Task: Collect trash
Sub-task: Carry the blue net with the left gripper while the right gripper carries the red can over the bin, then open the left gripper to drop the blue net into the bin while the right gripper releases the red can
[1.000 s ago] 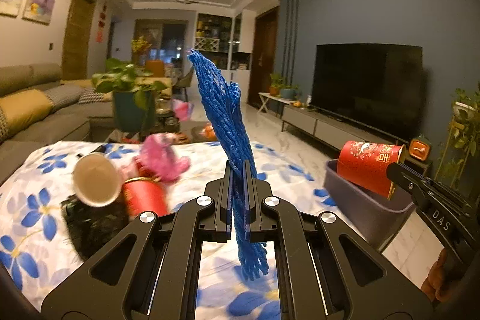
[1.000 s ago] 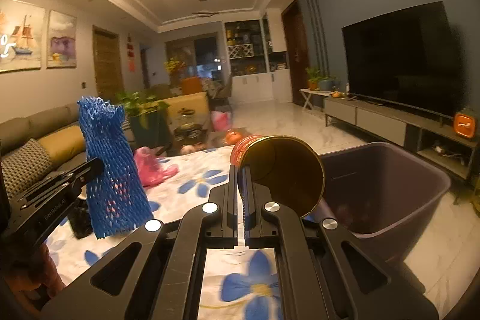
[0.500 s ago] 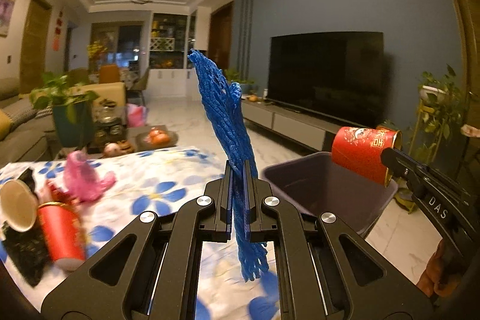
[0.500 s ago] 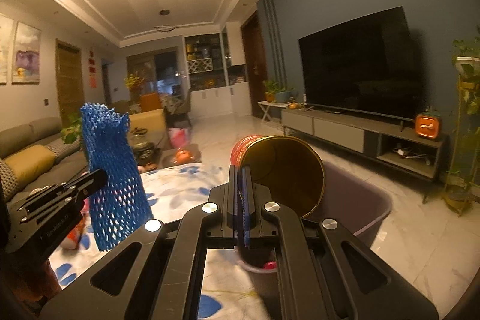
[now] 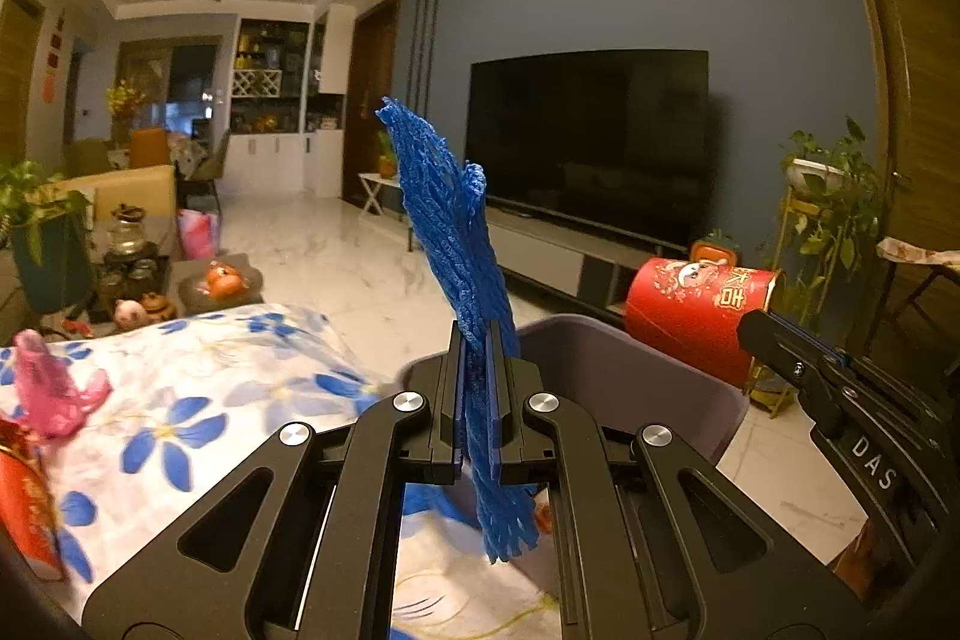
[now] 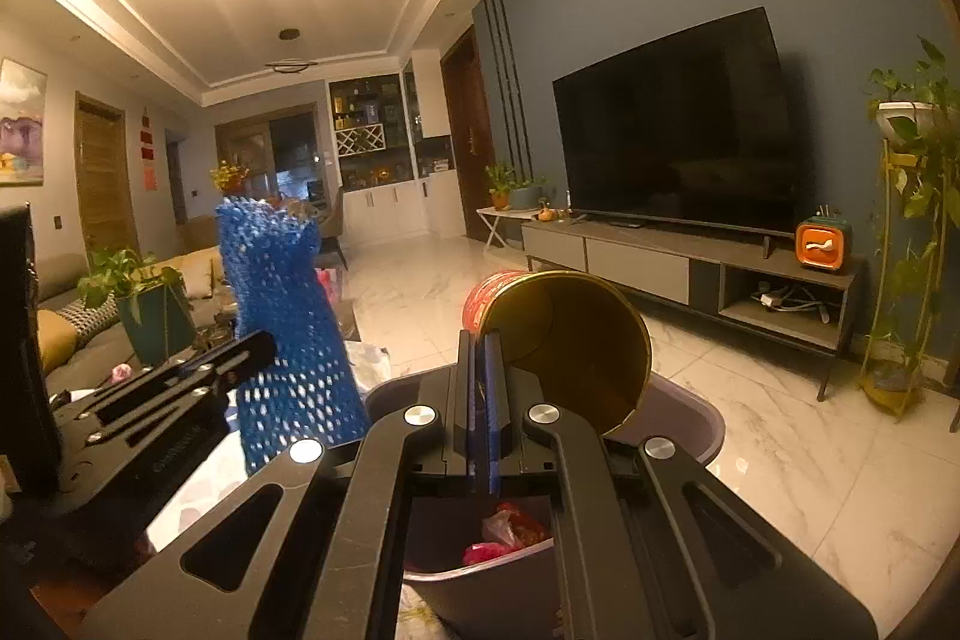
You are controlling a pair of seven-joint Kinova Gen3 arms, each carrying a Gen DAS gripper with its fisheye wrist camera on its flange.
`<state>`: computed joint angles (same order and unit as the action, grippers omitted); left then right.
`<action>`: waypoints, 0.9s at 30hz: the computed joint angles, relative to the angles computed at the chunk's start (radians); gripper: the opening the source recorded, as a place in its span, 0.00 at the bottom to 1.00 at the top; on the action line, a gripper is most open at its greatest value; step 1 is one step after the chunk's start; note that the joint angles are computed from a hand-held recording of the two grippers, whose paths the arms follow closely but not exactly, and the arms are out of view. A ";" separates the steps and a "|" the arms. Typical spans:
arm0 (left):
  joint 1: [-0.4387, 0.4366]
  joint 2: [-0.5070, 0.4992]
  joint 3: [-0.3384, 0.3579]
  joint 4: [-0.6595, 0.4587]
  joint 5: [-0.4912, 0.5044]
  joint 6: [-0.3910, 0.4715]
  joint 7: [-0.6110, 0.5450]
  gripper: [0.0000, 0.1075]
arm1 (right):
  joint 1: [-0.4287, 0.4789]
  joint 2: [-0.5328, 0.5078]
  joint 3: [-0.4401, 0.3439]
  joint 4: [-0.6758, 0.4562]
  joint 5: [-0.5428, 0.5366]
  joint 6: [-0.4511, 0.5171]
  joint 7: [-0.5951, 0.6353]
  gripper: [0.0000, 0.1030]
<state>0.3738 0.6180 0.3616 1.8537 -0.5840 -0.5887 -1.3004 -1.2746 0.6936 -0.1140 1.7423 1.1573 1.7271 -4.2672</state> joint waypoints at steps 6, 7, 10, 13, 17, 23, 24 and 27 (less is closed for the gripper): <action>-0.003 0.054 0.035 -0.062 -0.077 0.026 0.042 0.05 | 0.011 -0.005 0.001 0.016 -0.008 -0.007 -0.018 0.03; 0.002 0.063 0.035 -0.072 -0.082 0.028 0.043 0.05 | 0.012 -0.006 0.000 0.020 -0.009 -0.008 -0.021 0.03; 0.012 0.083 0.036 -0.097 -0.096 0.043 0.051 0.05 | 0.017 -0.005 -0.001 0.021 -0.006 -0.012 -0.024 0.03; 0.010 0.100 0.047 -0.121 -0.120 0.070 0.066 0.05 | 0.022 -0.007 0.000 0.021 0.000 -0.018 -0.022 0.03; 0.008 0.115 0.059 -0.134 -0.141 0.090 0.069 0.05 | 0.027 -0.007 -0.001 0.034 0.008 -0.031 -0.034 0.03; 0.003 0.132 0.086 -0.161 -0.196 0.145 0.080 0.06 | 0.037 -0.021 -0.007 0.064 0.016 -0.057 -0.054 0.03; 0.002 0.134 0.094 -0.168 -0.203 0.165 0.080 0.14 | 0.039 -0.025 -0.009 0.071 0.017 -0.061 -0.057 0.03; 0.015 0.126 0.066 -0.151 -0.143 0.150 0.039 0.49 | 0.052 -0.040 -0.017 0.095 0.025 -0.085 -0.070 0.03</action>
<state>0.3891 0.7443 0.4280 1.7023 -0.7267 -0.4383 -1.2619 -1.2229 0.6533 -0.1307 1.8374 1.1825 1.6426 -4.3369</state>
